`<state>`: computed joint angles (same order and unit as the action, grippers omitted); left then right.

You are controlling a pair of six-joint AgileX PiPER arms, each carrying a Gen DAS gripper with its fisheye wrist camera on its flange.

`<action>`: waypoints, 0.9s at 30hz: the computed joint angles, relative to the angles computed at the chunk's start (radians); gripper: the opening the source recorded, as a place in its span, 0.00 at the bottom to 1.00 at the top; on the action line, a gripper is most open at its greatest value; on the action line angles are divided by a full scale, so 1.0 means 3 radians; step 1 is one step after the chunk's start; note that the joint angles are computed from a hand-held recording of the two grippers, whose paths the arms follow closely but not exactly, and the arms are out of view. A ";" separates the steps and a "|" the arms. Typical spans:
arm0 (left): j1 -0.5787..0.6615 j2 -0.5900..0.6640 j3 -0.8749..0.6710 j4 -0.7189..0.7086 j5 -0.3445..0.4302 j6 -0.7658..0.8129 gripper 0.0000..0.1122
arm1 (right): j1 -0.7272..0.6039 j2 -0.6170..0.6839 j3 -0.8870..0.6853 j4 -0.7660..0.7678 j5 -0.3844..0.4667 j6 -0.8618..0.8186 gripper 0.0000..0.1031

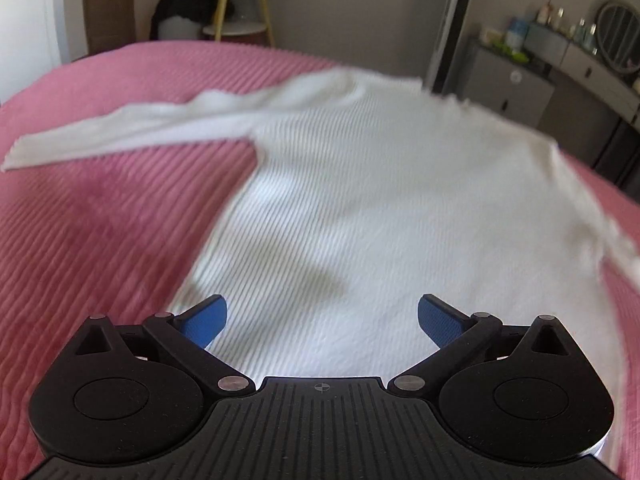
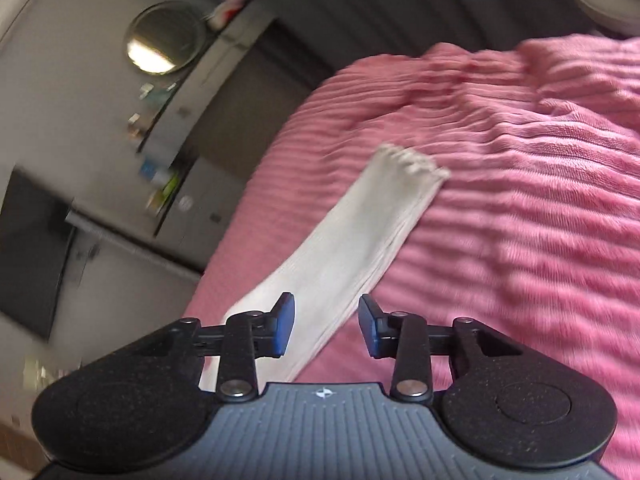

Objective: Fold small clothes
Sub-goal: 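Reach the right gripper to the sleeve cuff and close on it, then lift the sleeve with the right gripper, lay it across the body, release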

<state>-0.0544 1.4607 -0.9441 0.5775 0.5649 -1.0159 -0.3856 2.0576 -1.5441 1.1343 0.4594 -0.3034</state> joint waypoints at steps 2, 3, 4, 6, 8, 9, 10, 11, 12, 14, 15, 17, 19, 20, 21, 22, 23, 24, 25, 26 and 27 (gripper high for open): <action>0.0035 0.0069 0.0046 0.0126 -0.0058 -0.0054 0.92 | 0.0000 0.0168 -0.0154 0.0021 -0.0075 0.0067 0.35; 0.0080 0.0076 0.0067 0.0118 -0.0123 -0.0047 0.92 | -0.0025 0.0265 -0.0245 0.0099 -0.0073 0.0028 0.32; 0.0133 0.0078 0.0092 0.0083 -0.0206 -0.0040 0.92 | -0.0023 0.0335 -0.0321 0.0044 -0.0083 0.0121 0.30; 0.0220 0.0078 0.0144 0.0001 -0.0371 -0.0014 0.92 | -0.0010 0.0400 -0.0376 0.0004 -0.0132 0.0266 0.17; 0.0240 0.0092 0.0155 0.0011 -0.0416 0.0019 0.92 | 0.0003 0.0441 -0.0428 -0.0067 -0.0177 0.0340 0.10; 0.0240 0.0100 0.0147 -0.0011 -0.0402 0.0086 0.92 | 0.0018 0.0407 -0.0414 -0.0159 -0.0198 0.0401 0.09; 0.0240 0.0096 0.0141 -0.0052 -0.0385 0.0165 0.92 | 0.0036 0.0372 -0.0405 -0.0257 -0.0233 0.0449 0.09; 0.0235 0.0065 0.0151 -0.0088 -0.0369 0.0218 0.92 | 0.0070 0.0319 -0.0385 -0.0399 -0.0308 0.0502 0.08; 0.0247 0.0033 0.0163 -0.0152 -0.0371 0.0287 0.92 | 0.0127 0.0253 -0.0368 -0.0637 -0.0407 0.0608 0.08; 0.0334 -0.0024 0.0178 -0.0416 -0.0418 0.0524 0.92 | 0.0274 0.0081 -0.0326 -0.1081 -0.0589 0.0686 0.08; 0.0383 -0.0051 0.0188 -0.0555 -0.0450 0.0650 0.92 | 0.0370 -0.0006 -0.0322 -0.1287 -0.0664 0.0684 0.08; 0.0449 -0.0090 0.0196 -0.0738 -0.0462 0.0814 0.92 | 0.0582 -0.0160 -0.0345 -0.1506 -0.0734 0.0495 0.08; 0.0509 -0.0121 0.0184 -0.0917 -0.0429 0.0979 0.92 | 0.0879 -0.0337 -0.0336 -0.1473 -0.0822 -0.0027 0.08; 0.0553 -0.0147 0.0177 -0.1062 -0.0413 0.1114 0.92 | 0.1027 -0.0401 -0.0326 -0.1347 -0.0866 -0.0360 0.08; 0.0599 -0.0183 0.0170 -0.1226 -0.0396 0.1264 0.92 | 0.1200 -0.0457 -0.0332 -0.1220 -0.0883 -0.0693 0.08; 0.0652 -0.0229 0.0168 -0.1387 -0.0394 0.1413 0.92 | 0.1358 -0.0491 -0.0347 -0.1042 -0.0868 -0.1027 0.08; 0.0697 -0.0275 0.0171 -0.1507 -0.0402 0.1526 0.92 | 0.1536 -0.0507 -0.0361 -0.0856 -0.0854 -0.1352 0.08; 0.0730 -0.0315 0.0165 -0.1597 -0.0401 0.1611 0.92 | 0.1706 -0.0496 -0.0392 -0.0781 -0.0826 -0.1543 0.08; 0.0773 -0.0343 0.0146 -0.1717 -0.0393 0.1736 0.92 | 0.1873 -0.0442 -0.0448 -0.0812 -0.0795 -0.1601 0.08; 0.0820 -0.0363 0.0119 -0.1855 -0.0379 0.1884 0.92 | 0.2021 -0.0368 -0.0504 -0.0921 -0.0783 -0.1526 0.08; 0.0868 -0.0376 0.0087 -0.1988 -0.0361 0.2033 0.92 | 0.2196 -0.0263 -0.0557 -0.1115 -0.0800 -0.1318 0.08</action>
<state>0.2060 1.3479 -0.9180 -0.0189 0.4567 -0.4059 0.2731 1.9787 -1.7111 0.7997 0.2194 -0.6987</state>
